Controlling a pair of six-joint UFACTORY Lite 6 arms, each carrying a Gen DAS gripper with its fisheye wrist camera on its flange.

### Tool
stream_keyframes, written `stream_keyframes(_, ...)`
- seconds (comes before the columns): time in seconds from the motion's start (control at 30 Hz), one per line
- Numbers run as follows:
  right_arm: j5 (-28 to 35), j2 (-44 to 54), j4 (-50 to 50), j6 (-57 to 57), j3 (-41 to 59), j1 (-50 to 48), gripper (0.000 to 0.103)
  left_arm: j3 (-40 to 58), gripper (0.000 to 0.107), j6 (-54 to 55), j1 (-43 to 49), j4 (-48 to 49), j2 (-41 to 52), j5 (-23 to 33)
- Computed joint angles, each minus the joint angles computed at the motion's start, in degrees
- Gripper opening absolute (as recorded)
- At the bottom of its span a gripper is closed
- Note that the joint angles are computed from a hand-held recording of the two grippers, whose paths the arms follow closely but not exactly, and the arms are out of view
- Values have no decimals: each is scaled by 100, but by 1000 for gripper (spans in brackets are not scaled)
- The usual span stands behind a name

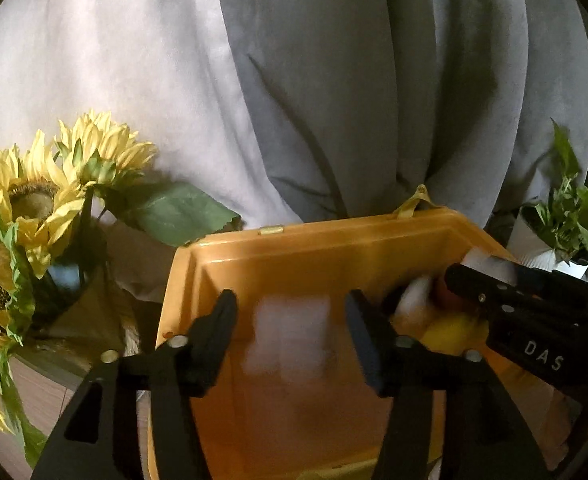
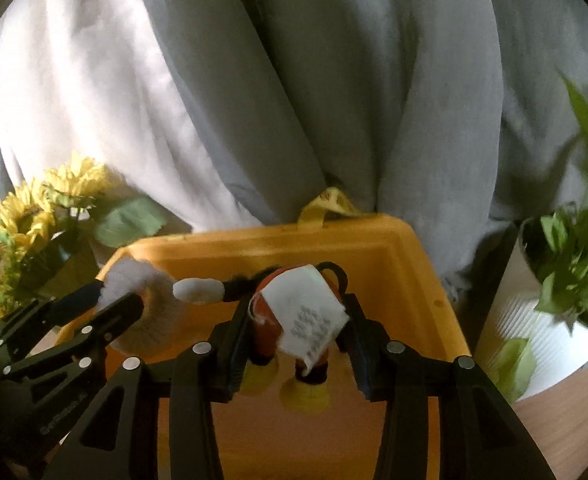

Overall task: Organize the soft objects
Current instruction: 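Open both tools to drop the towel and plush into the crate, then withdraw both tools from the crate back toward the remaining items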

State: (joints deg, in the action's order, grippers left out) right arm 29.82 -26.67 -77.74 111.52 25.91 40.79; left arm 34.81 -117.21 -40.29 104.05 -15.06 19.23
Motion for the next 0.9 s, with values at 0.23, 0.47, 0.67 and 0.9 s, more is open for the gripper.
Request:
stream_keyframes(0.23, 855, -372, 243, -23, -30, 414, 67, -32, 67, 628, -178, -655, -400, 182)
stream_keyframes(0.47, 2276, -1067, 1019, -446, 111, 1563, 67, -304, 73, 2168, -968, -2331, -1621, 1074)
stream_keyframes(0.67, 4044, -1511, 1420, -160, 317, 3264, 67, -470, 82, 2715, -2365, -3060, -2604, 2723)
stream_keyframes(0.9, 6030, -1342, 1851, 632, 704, 5321, 73, -406, 88, 2511, -4818, -3351, -3219, 5384)
